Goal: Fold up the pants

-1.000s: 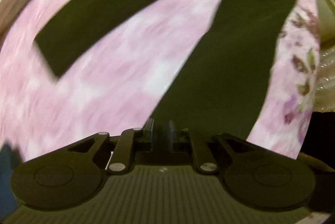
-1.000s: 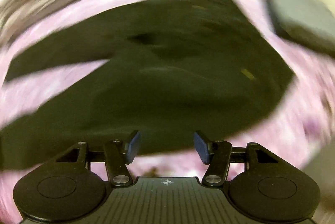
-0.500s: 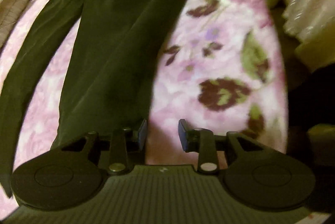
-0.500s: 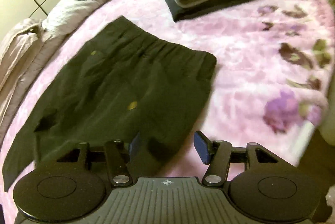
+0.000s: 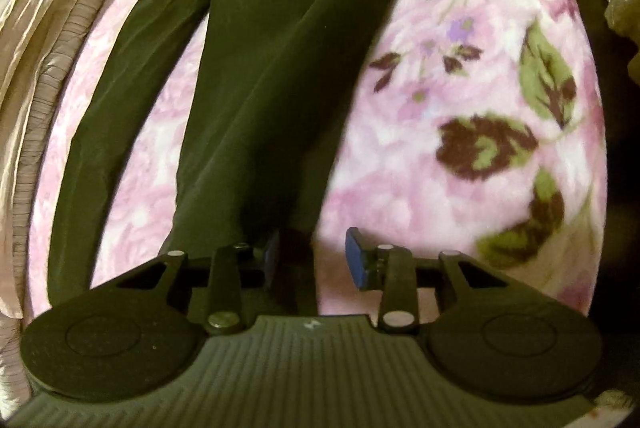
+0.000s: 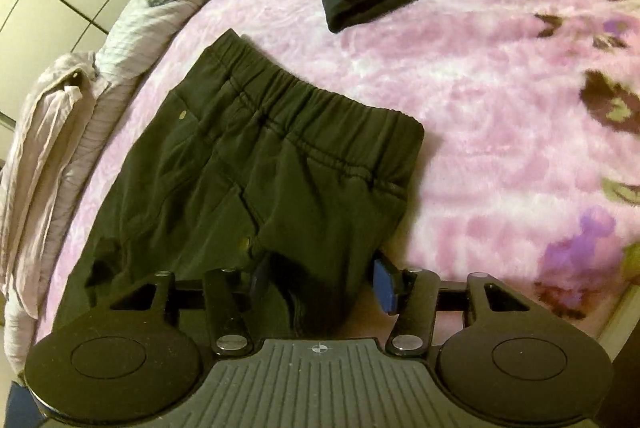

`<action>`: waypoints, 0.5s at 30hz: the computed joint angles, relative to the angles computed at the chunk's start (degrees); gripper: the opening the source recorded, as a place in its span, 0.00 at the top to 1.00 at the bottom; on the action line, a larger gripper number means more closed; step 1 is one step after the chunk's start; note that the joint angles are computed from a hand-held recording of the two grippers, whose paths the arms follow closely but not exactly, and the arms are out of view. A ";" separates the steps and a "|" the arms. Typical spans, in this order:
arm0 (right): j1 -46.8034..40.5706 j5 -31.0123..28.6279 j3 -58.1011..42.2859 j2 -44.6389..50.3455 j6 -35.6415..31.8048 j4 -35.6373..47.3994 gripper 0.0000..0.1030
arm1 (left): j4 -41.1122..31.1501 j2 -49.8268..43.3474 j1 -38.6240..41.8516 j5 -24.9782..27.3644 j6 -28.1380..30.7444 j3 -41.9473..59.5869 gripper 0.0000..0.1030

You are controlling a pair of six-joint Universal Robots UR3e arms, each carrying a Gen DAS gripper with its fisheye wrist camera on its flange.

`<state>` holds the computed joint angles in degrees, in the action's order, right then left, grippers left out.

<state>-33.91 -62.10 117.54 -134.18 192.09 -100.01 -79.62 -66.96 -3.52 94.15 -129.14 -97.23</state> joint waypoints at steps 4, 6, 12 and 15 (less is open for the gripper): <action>1.86 -1.90 -0.07 0.79 2.61 -1.71 0.51 | 0.10 5.32 1.14 2.25 3.78 -3.80 0.68; 3.74 -3.39 0.28 1.92 4.92 -4.00 0.51 | 2.57 7.47 1.94 4.04 5.83 -7.56 0.68; 6.44 -5.63 1.78 4.04 10.65 -9.52 0.51 | 9.95 11.77 4.41 3.51 13.13 -16.06 0.73; 5.94 -5.96 1.66 4.15 13.43 -9.38 0.67 | 7.47 11.55 6.16 2.76 10.95 -13.61 0.92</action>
